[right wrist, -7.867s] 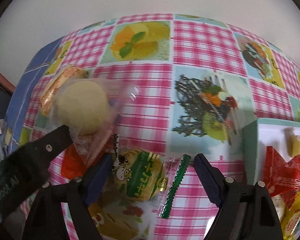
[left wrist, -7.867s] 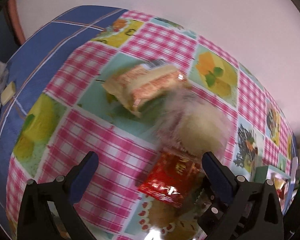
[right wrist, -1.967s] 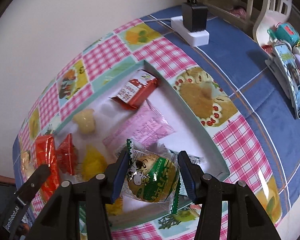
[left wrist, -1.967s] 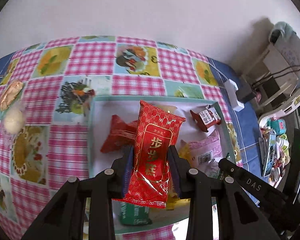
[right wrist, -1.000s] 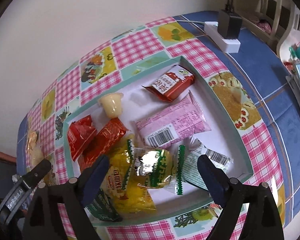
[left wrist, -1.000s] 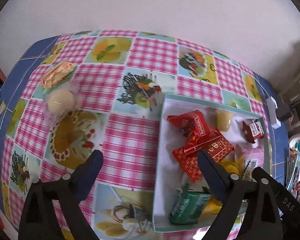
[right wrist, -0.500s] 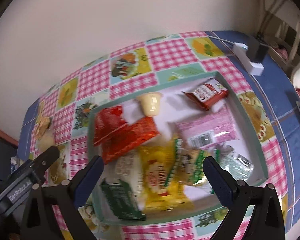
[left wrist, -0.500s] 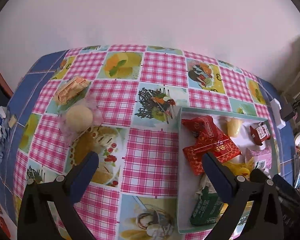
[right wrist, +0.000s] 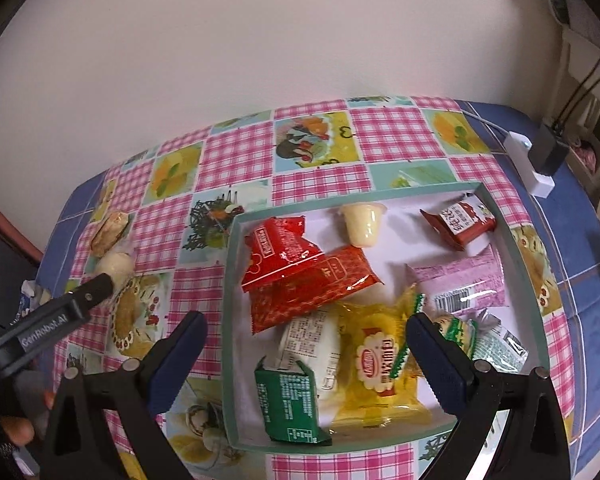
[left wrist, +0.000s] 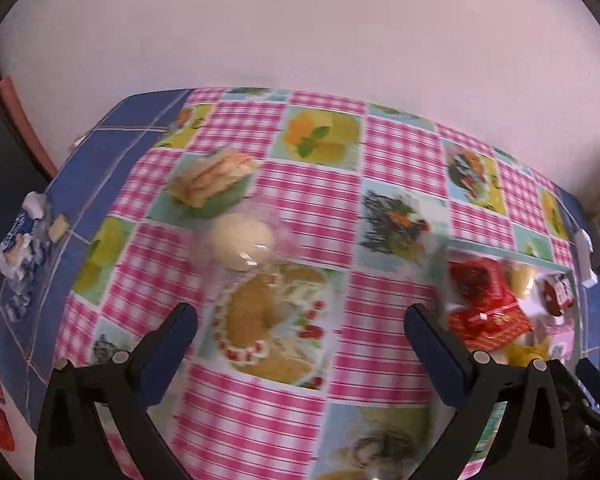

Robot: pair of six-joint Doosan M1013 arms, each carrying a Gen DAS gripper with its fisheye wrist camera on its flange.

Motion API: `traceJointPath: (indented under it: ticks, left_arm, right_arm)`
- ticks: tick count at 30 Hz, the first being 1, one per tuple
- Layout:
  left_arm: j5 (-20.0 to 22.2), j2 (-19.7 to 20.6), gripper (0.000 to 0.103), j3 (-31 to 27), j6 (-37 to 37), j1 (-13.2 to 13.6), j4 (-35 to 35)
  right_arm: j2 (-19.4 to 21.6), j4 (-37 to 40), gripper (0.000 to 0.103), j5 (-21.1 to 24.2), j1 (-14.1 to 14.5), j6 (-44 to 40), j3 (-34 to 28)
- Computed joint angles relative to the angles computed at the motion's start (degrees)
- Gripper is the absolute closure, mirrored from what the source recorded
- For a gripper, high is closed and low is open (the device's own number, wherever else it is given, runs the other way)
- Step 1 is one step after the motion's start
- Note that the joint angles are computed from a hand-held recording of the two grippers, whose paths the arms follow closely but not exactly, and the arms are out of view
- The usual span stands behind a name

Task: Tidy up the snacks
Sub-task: 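Move the left gripper to the cream bread packet while the right moves to the bagged bun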

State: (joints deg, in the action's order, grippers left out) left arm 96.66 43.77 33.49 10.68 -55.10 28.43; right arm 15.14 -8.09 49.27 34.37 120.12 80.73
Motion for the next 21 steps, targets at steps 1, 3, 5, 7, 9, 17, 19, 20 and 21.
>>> traceJointPath:
  ticks: [1,3,5,7,9,17,19,20,21]
  left_arm:
    - [-0.18,-0.69,0.000,1.25,-0.57,0.12,-0.11]
    - [-1.94,-2.76,0.000,5.03,-2.47,0.47,-1.00]
    - [-4.17,-4.65,0.000,8.55,-4.74,0.91,-2.40]
    - [-6.44,-6.48,0.000,12.03,-7.00,1.52,-4.14]
    - [-8.63,-7.94,0.000,14.69,-8.51,2.02,-5.32]
    - [-12.82,-12.29,0.000,22.67,-7.39,3.65,-7.20]
    - [-14.10,-13.67,0.000,24.99,-7.19,4.18,-7.59]
    - [-14.29,-14.15,0.000,25.78,-7.09,4.36,-7.65]
    - [-14.55,-14.64,0.000,26.59,-6.97,4.54,-7.68]
  right_arm:
    - [0.19,-0.21,0.002,0.08,0.22,0.03,-0.22]
    - [0.51,0.02,0.002,0.20,0.50,-0.27,-0.57]
    - [0.98,0.09,0.002,0.66,0.85,-0.39,-1.08]
    - [1.64,-0.30,0.002,1.58,1.25,-0.43,-1.89]
    - [2.18,-0.33,0.002,2.31,1.51,-0.54,-2.52]
    - [5.32,-1.11,0.003,5.33,3.32,-2.71,-6.79]
    - [6.03,-1.27,0.003,5.82,3.76,-3.22,-7.86]
    - [6.52,-1.42,0.003,6.18,4.05,-3.50,-8.62]
    - [7.02,-1.60,0.003,6.52,4.32,-3.75,-9.39]
